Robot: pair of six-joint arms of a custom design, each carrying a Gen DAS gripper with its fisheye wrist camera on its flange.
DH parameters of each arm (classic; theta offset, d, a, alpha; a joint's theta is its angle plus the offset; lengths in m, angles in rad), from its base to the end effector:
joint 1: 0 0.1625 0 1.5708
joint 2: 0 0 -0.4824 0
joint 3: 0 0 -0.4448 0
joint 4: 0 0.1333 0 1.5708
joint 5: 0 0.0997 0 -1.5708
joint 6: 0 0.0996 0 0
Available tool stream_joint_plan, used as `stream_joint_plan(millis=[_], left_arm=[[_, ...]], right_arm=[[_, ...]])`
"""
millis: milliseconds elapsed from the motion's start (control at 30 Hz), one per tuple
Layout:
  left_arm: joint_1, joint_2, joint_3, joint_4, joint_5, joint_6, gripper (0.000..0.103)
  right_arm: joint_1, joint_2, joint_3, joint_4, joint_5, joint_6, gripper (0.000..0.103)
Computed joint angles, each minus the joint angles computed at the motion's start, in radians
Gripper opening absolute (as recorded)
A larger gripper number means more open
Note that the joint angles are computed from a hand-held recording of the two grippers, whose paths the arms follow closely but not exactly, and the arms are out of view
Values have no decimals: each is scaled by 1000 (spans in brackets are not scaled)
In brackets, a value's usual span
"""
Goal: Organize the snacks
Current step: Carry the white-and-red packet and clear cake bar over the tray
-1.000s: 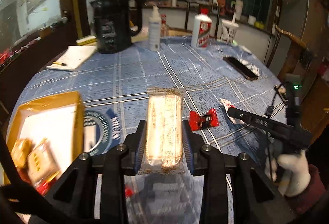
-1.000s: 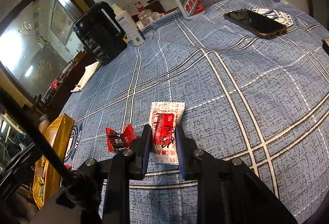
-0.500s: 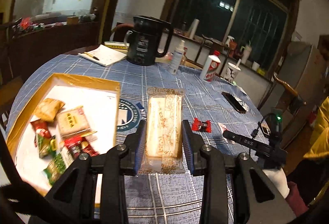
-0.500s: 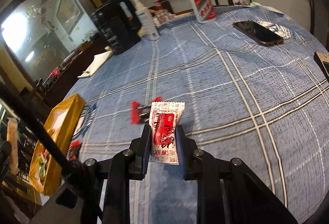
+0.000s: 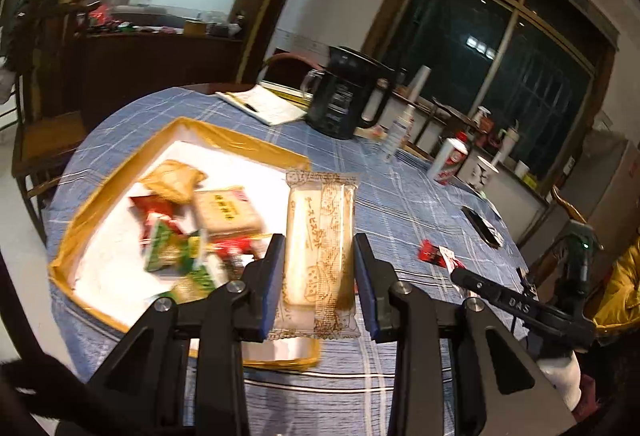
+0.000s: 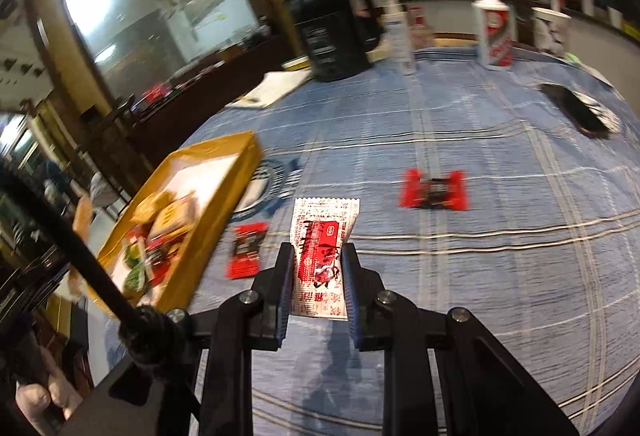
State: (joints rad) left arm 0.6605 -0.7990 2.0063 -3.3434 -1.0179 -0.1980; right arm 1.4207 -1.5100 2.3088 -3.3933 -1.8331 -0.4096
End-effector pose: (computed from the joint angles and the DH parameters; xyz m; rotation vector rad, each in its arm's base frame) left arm -0.3790 -0.5295 0.0743 0.7493 2.6666 -1.0939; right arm 0.0354 -0.4844 0.3604 0.1320 -2.3638 1.1888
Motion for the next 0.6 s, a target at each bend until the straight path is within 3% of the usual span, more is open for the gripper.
stream_joint_plan(millis=[333, 600], left_arm=[[77, -54, 34, -1, 41, -51, 35], [88, -52, 27, 35, 120, -39, 35]], right_arm=[[134, 150, -79, 97, 3, -31, 22], [171, 259, -136, 153, 17, -52, 22]])
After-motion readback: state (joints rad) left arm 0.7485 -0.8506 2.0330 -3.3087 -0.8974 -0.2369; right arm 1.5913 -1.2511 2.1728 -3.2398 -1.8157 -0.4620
